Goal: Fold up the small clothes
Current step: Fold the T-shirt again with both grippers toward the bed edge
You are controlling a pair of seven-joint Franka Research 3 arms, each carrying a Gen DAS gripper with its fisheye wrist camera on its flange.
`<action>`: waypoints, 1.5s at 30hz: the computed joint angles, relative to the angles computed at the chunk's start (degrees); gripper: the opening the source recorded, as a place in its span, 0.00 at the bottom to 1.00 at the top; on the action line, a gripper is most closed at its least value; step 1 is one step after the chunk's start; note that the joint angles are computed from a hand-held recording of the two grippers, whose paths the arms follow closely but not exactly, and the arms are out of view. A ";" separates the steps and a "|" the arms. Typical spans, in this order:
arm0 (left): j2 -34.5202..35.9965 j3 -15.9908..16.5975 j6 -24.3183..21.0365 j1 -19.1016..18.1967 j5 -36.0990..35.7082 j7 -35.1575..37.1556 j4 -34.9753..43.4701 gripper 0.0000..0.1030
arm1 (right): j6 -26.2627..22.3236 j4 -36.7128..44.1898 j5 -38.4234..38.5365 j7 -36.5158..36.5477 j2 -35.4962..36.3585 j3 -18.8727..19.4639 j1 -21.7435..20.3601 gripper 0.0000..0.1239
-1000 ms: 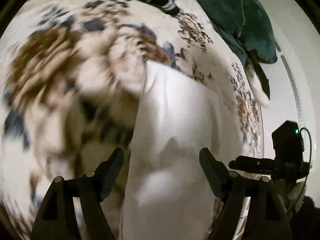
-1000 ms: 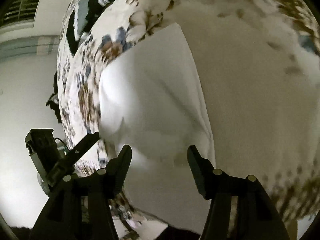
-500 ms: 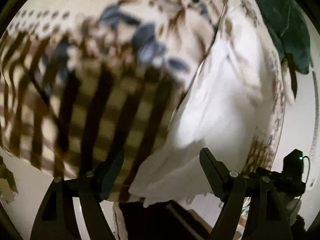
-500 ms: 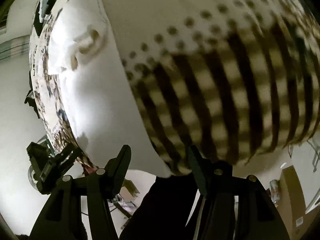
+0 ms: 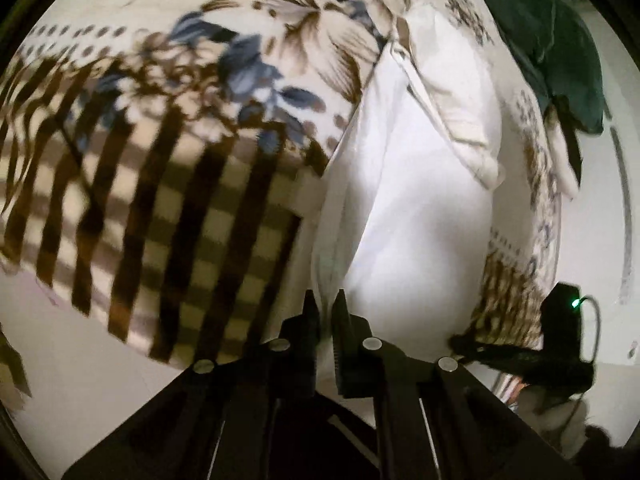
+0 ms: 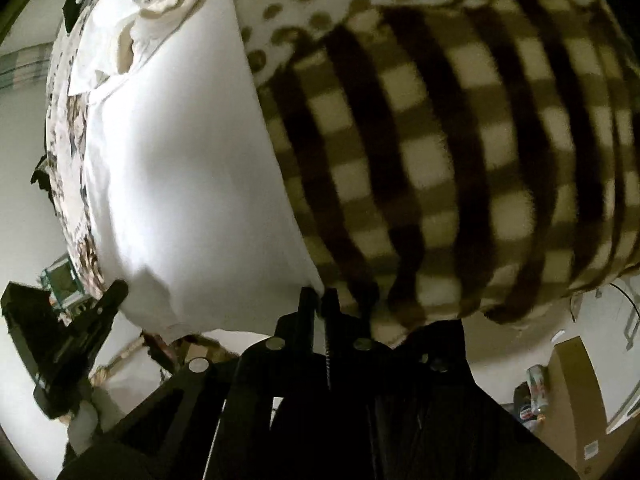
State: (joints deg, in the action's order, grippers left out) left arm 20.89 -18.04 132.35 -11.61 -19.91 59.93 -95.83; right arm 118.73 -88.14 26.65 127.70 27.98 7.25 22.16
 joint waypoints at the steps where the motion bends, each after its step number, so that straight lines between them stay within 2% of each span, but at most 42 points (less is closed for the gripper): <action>1: -0.77 -0.03 0.62 0.21 -0.60 -0.28 -0.76 0.04 | 0.22 -0.04 -1.42 0.33 -0.47 -0.31 0.68 0.02; 6: -3.06 -0.29 1.90 0.59 -3.33 -0.99 -2.98 0.03 | -2.15 1.61 -4.66 1.32 -1.41 -0.60 1.92 0.01; 8: -3.60 -0.15 1.39 0.28 -3.14 -1.22 -3.48 0.03 | -4.34 2.26 -5.72 0.34 -2.02 -0.76 1.67 0.01; 14: -2.00 0.22 -1.26 -0.17 -2.61 -0.84 -4.57 0.02 | -11.29 8.48 -8.65 -1.35 2.20 -1.36 1.63 0.01; 16: -1.74 -0.20 -0.73 0.62 -4.60 0.26 -5.26 0.02 | -13.81 12.13 -8.48 -2.53 5.21 -1.10 1.45 0.01; 19: -2.93 -1.41 0.92 2.44 -10.35 4.35 -7.22 0.07 | -13.15 12.53 -6.51 -3.14 5.61 -0.91 0.83 0.06; 20: -3.59 -1.38 0.92 2.53 -11.00 5.06 -7.74 0.20 | -11.52 10.88 -4.78 -4.25 4.67 -0.53 0.10 0.16; 21: -4.58 -1.42 1.40 2.92 -12.38 6.60 -8.97 0.34 | -10.09 9.36 -3.50 -5.03 3.74 -0.34 -0.36 0.32; 22: -5.04 -1.36 2.22 2.96 -13.67 7.44 -9.83 0.63 | -8.65 7.78 -2.37 -5.67 2.76 -0.24 -0.75 0.37; 23: -5.52 -1.44 3.26 3.21 -15.75 8.59 -10.95 0.72 | -7.68 6.25 -1.27 -6.57 1.95 -0.18 -1.35 0.40; 25: -6.01 -1.76 5.74 4.16 -21.83 12.16 -13.18 0.72 | -7.90 4.63 0.13 -7.76 1.34 -0.32 -2.48 0.40; 27: -4.41 -1.58 6.23 3.94 -23.61 13.71 -12.63 0.72 | -6.40 1.52 2.59 -10.08 0.10 -0.21 -3.95 0.40; 31: 0.41 -1.73 4.42 3.00 -21.88 13.77 -8.61 0.72 | -3.61 -1.33 7.84 -12.94 0.43 0.59 -5.55 0.40; 34: 0.47 -1.53 5.19 1.93 -17.94 11.65 -8.11 0.69 | -1.90 -3.42 11.04 -14.11 0.01 0.94 -6.33 0.40; 35: 0.13 -1.33 4.94 1.56 -16.16 10.71 -8.01 0.46 | -1.46 -4.10 11.44 -14.27 -0.42 0.83 -6.45 0.40; 36: -0.43 -0.87 4.24 1.05 -13.68 9.32 -7.98 0.18 | -0.43 -5.03 11.83 -14.15 -0.95 0.76 -6.30 0.36; 37: -1.25 -0.94 3.65 1.23 -13.07 8.89 -8.52 0.15 | 0.12 -6.18 12.14 -14.31 -1.74 0.62 -6.45 0.30; 39: -3.00 -1.31 3.79 1.94 -14.54 8.56 -9.99 0.11 | 0.66 -7.70 13.49 -14.95 -2.99 0.72 -6.92 0.13; 42: -3.83 -1.43 3.31 2.25 -16.06 8.39 -9.74 0.07 | 1.49 -10.24 15.86 -15.62 -5.36 0.78 -7.48 0.05; 45: -3.93 -1.56 3.16 2.20 -18.10 7.76 -8.49 0.07 | 1.78 -11.03 17.75 -15.90 -7.11 0.97 -7.42 0.03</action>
